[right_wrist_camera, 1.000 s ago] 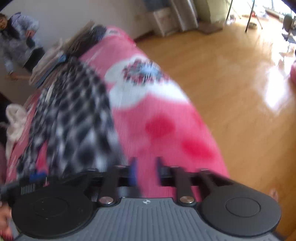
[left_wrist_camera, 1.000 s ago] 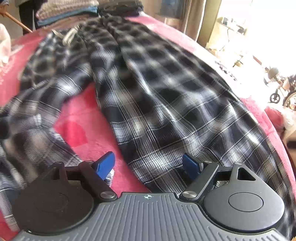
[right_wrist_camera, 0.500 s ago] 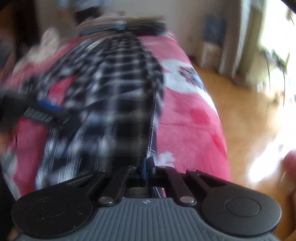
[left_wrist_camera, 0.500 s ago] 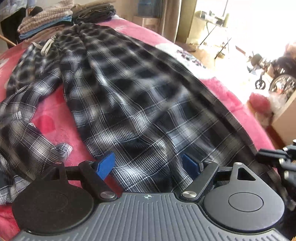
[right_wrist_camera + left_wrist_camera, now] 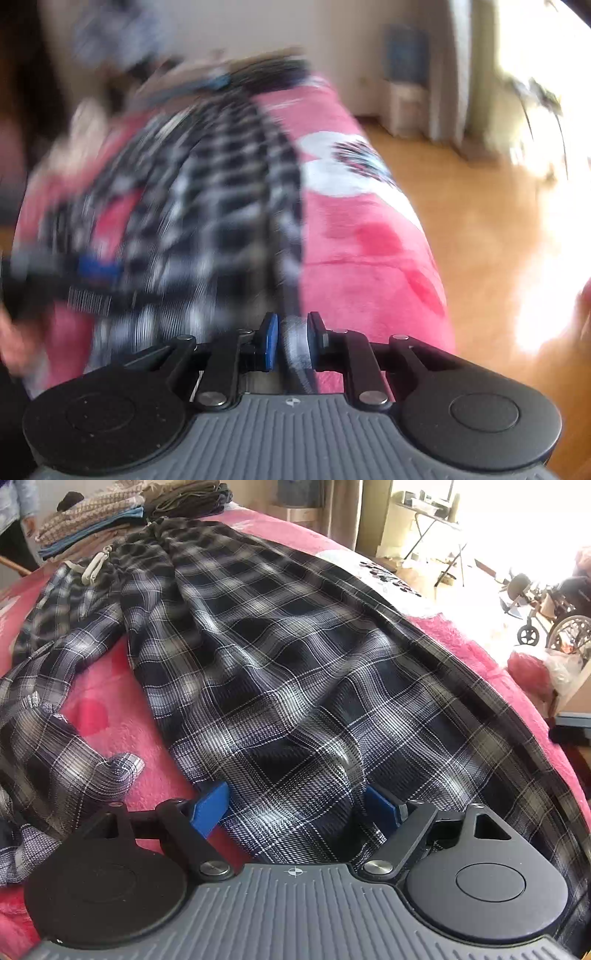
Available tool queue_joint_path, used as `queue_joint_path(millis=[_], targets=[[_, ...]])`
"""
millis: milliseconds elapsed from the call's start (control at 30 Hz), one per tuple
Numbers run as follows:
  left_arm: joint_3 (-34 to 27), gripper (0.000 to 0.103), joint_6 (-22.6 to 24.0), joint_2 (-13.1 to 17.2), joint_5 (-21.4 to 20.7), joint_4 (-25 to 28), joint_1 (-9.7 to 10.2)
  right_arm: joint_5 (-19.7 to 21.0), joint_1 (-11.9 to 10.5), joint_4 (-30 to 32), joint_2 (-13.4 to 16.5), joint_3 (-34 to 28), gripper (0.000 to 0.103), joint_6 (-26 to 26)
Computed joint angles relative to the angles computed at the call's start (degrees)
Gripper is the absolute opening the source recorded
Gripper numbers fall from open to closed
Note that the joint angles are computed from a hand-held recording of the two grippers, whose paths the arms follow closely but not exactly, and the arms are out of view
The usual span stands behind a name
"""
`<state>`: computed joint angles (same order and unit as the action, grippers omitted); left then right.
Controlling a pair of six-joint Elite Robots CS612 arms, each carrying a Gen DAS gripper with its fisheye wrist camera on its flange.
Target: Fold clothes
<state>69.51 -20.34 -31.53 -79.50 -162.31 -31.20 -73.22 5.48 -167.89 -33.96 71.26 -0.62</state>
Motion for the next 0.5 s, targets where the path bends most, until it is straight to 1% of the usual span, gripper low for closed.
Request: queue_joint_path(millis=[33,100,233,333,467,500], targets=[[0.1,0.082,-0.1,0.0,-0.1,-0.4,0.03,1.5,-0.6,0.9,0.6,-1.0,0.019,4.0],[0.5,0.083,-0.2,0.0,-0.2,-1.2,0.0,4.5,-1.6,2.5,1.9,-3.2,0.019,10.3],[0.9,0.084,-0.4,0.0,-0.8,-2.1,0.09,8.2,-2.2,7.3,4.8,-8.0,0.019,16.1],[1.0,0.084,-0.5,0.1,-1.4,-2.8,0.33,8.4,-1.8,11.9,6.0,-10.2,0.019,17.1],[1.4,0.085,-0.6,0.1,-1.7,-3.6,0.3,4.4,-0.7,11.1,5.4,-9.3,0.017,13.2],[1.3,0.085,-0.6,0.2,-1.7,-3.6,0.31,4.0,-0.5,11.0,5.3,-9.1,0.017,12.8]])
